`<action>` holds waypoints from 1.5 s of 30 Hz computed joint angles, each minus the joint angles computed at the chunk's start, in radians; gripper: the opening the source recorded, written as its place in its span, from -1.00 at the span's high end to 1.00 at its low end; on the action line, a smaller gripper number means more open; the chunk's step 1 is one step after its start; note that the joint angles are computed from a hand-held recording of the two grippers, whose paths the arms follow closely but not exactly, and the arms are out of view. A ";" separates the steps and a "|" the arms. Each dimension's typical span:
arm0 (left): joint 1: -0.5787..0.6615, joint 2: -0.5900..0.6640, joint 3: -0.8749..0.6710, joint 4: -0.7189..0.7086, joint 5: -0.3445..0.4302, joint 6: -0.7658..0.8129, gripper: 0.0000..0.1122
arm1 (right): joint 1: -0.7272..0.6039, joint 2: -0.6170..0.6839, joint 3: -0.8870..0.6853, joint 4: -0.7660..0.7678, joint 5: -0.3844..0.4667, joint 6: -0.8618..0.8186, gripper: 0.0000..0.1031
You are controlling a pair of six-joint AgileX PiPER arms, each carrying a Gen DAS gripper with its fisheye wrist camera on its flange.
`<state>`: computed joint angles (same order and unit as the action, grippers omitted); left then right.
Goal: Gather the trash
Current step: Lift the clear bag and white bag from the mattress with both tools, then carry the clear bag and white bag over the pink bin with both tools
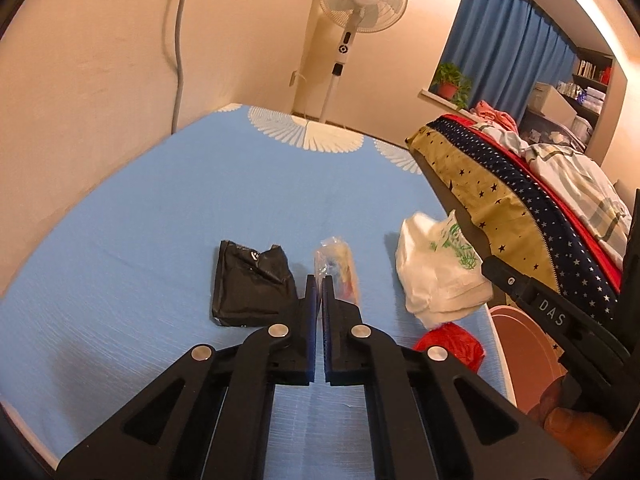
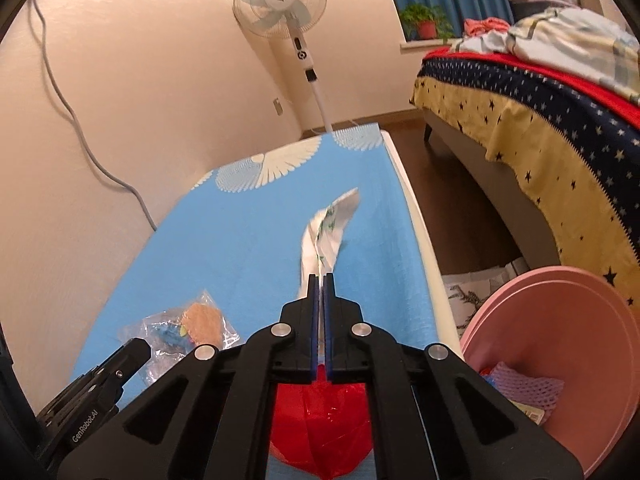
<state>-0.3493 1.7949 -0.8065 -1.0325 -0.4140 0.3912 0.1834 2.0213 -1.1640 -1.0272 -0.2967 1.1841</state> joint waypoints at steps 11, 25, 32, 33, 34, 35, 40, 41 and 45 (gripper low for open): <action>-0.076 -0.067 0.028 -0.147 -0.082 0.179 0.97 | 0.004 -0.119 0.128 0.238 -0.021 -0.282 0.97; -0.121 -0.133 0.061 -0.202 -0.115 0.239 0.97 | -0.028 -0.251 0.254 0.342 -0.047 -0.441 1.00; -0.122 -0.133 0.074 -0.191 -0.097 0.212 0.97 | -0.061 -0.242 0.258 0.256 -0.058 -0.340 1.00; -0.123 -0.131 0.074 -0.193 -0.096 0.212 0.97 | -0.073 -0.236 0.256 0.236 -0.066 -0.315 1.00; -0.122 -0.131 0.075 -0.191 -0.092 0.207 0.97 | -0.083 -0.231 0.255 0.219 -0.072 -0.295 1.00; -0.120 -0.131 0.075 -0.189 -0.089 0.203 0.97 | -0.095 -0.223 0.252 0.195 -0.079 -0.264 1.00; -0.109 -0.117 0.067 -0.177 -0.076 0.186 0.97 | -0.141 -0.167 0.220 0.083 -0.096 -0.100 0.92; -0.106 -0.113 0.065 -0.171 -0.072 0.178 0.97 | -0.146 -0.153 0.211 0.059 -0.102 -0.068 0.91; -0.095 -0.096 0.050 -0.159 -0.059 0.167 0.97 | -0.138 -0.107 0.179 0.044 -0.080 -0.043 0.91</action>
